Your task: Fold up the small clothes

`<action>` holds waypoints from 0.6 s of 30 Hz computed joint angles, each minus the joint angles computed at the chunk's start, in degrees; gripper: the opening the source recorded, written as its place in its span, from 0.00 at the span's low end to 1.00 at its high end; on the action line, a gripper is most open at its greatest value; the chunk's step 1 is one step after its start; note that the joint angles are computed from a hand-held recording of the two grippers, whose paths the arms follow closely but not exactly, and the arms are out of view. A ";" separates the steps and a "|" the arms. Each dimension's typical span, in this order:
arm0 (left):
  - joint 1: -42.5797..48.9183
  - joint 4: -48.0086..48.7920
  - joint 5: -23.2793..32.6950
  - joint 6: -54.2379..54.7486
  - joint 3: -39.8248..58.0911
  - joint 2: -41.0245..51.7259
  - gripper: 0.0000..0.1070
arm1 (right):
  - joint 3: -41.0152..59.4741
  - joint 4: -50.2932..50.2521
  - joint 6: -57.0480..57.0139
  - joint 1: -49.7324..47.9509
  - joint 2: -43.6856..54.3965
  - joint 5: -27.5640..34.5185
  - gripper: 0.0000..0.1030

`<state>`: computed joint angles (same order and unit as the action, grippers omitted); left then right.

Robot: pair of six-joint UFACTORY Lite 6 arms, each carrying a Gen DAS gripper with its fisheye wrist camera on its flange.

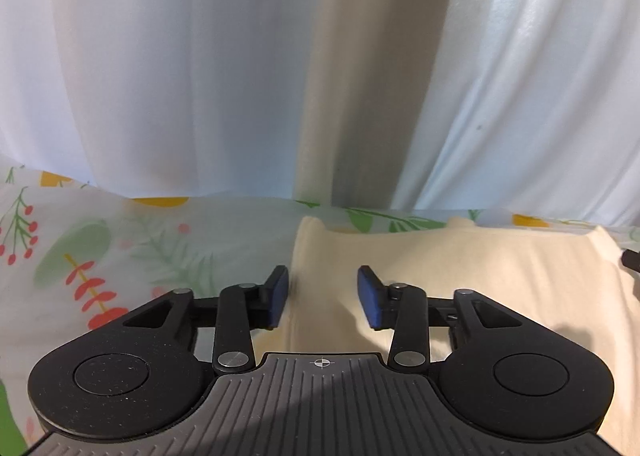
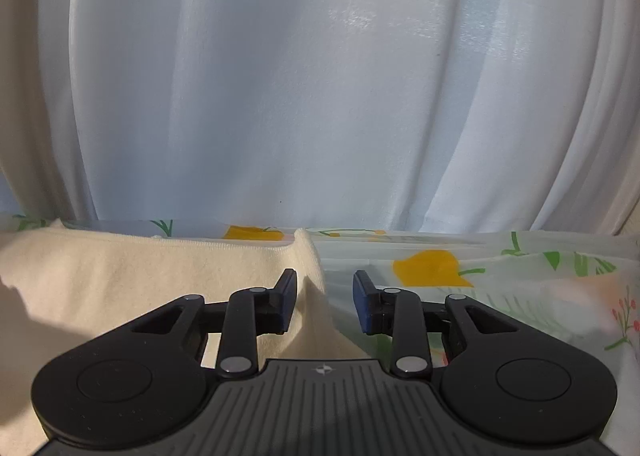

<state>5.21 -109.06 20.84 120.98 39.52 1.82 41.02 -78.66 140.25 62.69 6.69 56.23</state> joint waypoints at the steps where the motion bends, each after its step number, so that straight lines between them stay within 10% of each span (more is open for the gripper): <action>1: 2.75 5.68 2.73 -3.49 -2.49 -3.15 0.48 | -3.08 -0.04 2.48 2.55 -3.23 1.04 0.43; 7: 18.08 30.05 15.31 -18.47 -15.66 -18.01 0.53 | -12.80 10.96 8.49 22.45 -12.80 6.42 0.50; 14: 19.19 35.75 15.29 -20.60 -23.26 -26.48 0.41 | -11.09 13.93 9.65 27.12 -6.45 5.66 0.12; 18: 21.30 37.90 16.44 -25.97 -21.27 -25.53 0.13 | -9.02 14.62 9.71 27.06 -6.01 7.21 0.05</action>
<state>26.51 -71.15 37.27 95.01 18.25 -23.71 32.00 -64.04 149.96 89.75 0.68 63.44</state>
